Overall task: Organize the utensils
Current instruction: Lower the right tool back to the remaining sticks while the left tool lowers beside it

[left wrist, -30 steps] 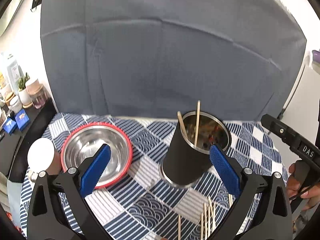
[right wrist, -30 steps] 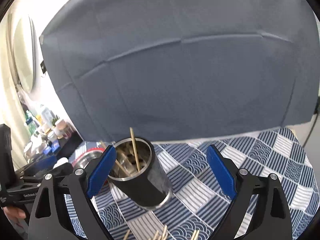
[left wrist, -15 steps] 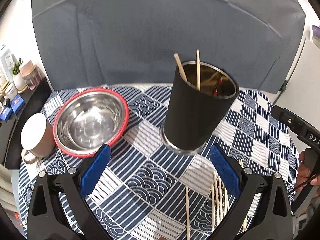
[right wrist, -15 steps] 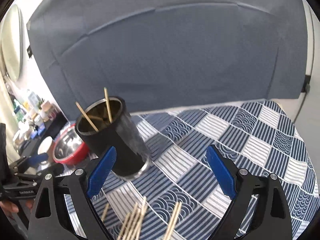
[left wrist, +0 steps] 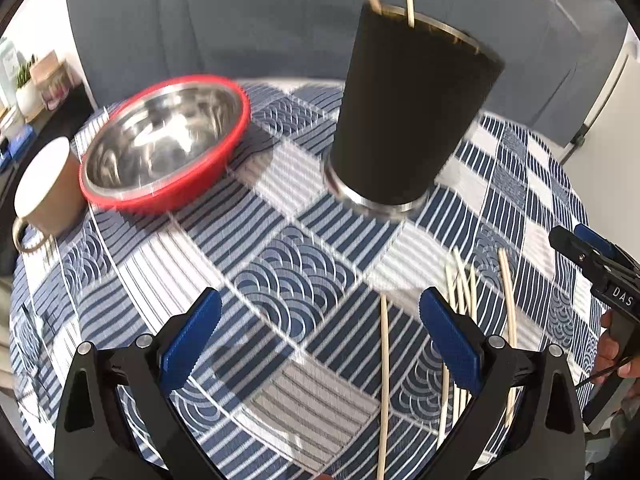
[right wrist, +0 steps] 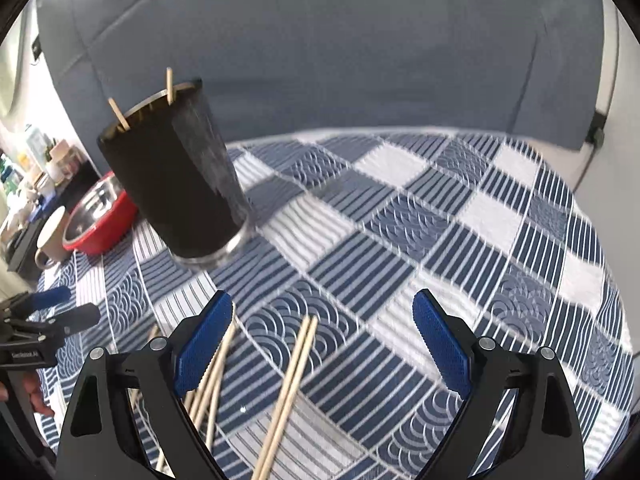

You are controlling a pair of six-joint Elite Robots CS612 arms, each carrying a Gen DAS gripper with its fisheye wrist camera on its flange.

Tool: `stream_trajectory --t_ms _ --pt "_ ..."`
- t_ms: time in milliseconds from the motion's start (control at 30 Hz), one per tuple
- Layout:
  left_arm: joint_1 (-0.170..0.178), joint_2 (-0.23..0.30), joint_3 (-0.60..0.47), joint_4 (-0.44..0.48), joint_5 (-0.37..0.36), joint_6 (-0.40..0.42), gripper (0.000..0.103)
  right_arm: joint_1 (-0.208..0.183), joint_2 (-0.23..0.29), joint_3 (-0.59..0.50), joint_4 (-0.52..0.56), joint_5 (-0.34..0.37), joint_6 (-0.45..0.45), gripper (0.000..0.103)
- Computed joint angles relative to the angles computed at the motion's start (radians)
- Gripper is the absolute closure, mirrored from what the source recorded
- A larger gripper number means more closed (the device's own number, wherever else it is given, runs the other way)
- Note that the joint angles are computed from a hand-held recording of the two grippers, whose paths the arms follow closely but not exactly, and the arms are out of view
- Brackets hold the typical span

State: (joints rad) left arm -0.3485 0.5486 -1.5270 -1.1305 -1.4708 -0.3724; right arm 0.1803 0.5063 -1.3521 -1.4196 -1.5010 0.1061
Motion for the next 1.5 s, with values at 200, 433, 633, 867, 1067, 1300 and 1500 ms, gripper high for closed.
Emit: stream_trajectory --t_ms 200,433,633,867,1067,1300,1500 --pt "-0.006 0.016 -0.018 0.059 -0.016 0.008 0.006 -0.001 0.018 -0.022 0.051 -0.015 -0.011 0.016" --pt "-0.007 0.021 -0.019 0.085 -0.049 -0.002 0.006 0.0 0.035 -0.043 0.108 -0.04 -0.017 0.016" --pt "-0.015 0.025 -0.024 0.101 -0.04 0.017 0.006 0.003 0.047 -0.059 0.16 -0.057 -0.016 0.016" --pt "-0.019 0.031 -0.031 0.133 -0.036 0.014 0.006 0.015 0.048 -0.057 0.197 -0.114 -0.044 0.015" --pt "-0.022 0.033 -0.033 0.151 -0.025 0.024 0.006 0.017 0.044 -0.053 0.205 -0.115 -0.051 0.014" --pt "-0.032 0.03 -0.027 0.164 0.006 0.03 0.006 0.029 0.026 -0.03 0.224 -0.164 -0.026 0.013" --pt "-0.042 0.025 -0.015 0.176 0.049 0.054 0.006 0.036 -0.001 0.005 0.268 -0.206 0.035 0.011"
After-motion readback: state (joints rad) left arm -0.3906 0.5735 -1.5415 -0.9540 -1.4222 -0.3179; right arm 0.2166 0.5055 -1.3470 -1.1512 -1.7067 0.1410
